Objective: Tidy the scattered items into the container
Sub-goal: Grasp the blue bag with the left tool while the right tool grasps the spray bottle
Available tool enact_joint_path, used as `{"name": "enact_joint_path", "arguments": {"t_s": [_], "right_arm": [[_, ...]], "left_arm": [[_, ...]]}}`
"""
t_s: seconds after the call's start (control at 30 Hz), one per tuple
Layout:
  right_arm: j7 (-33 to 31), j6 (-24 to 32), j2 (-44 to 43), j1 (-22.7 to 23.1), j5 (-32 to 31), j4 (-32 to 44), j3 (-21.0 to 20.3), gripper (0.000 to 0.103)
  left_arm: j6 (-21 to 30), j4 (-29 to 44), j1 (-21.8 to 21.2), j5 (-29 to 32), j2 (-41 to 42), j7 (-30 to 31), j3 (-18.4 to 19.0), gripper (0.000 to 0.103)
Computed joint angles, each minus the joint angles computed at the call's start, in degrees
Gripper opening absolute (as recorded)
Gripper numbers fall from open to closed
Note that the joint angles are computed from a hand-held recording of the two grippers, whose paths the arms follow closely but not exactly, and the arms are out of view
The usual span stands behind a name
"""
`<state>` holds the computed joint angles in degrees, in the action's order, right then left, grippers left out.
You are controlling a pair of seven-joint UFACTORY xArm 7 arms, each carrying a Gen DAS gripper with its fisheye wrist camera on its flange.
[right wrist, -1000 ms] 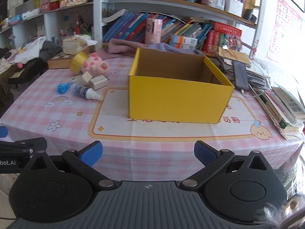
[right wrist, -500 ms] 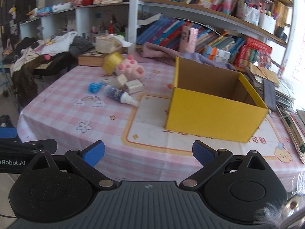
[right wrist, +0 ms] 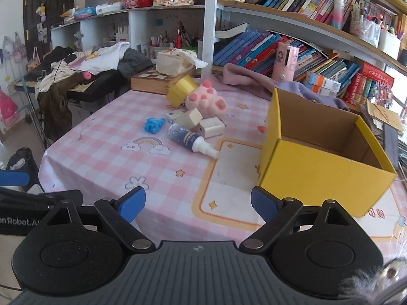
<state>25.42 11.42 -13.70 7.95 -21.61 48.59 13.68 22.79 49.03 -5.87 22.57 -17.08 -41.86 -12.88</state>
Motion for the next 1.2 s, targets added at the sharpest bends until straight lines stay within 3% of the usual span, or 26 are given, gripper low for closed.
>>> {"name": "enact_joint_path", "arguments": {"t_s": [0.2, 0.3, 0.6, 1.03, 1.2], "right_arm": [[-3.32, 0.93, 7.39, 1.95, 1.11, 6.75, -2.1, 0.083], [-7.9, 0.57, 11.47, 3.8, 3.7, 10.38, -3.94, 0.08], [-24.69, 3.73, 23.14, 5.79, 17.37, 22.7, -5.63, 0.069], [-32.14, 9.47, 36.69, 7.7, 17.7, 38.97, -7.47, 0.064], [-33.83, 12.81, 41.02, 8.24, 17.41, 44.84, -7.91, 0.059]], "left_arm": [[-1.07, 4.55, -0.04, 0.27, 5.74, 2.27, 1.53, 0.102], [-1.08, 7.79, -0.39, 0.48, 9.38, 3.06, 2.83, 0.102], [0.76, 20.52, -2.97, -1.81, 21.94, 5.84, 7.95, 0.102], [7.05, 45.86, -4.47, -12.74, 42.42, 20.76, 10.27, 0.088], [11.46, 56.15, -4.73, -16.11, 49.87, 26.77, 10.15, 0.076]]}}
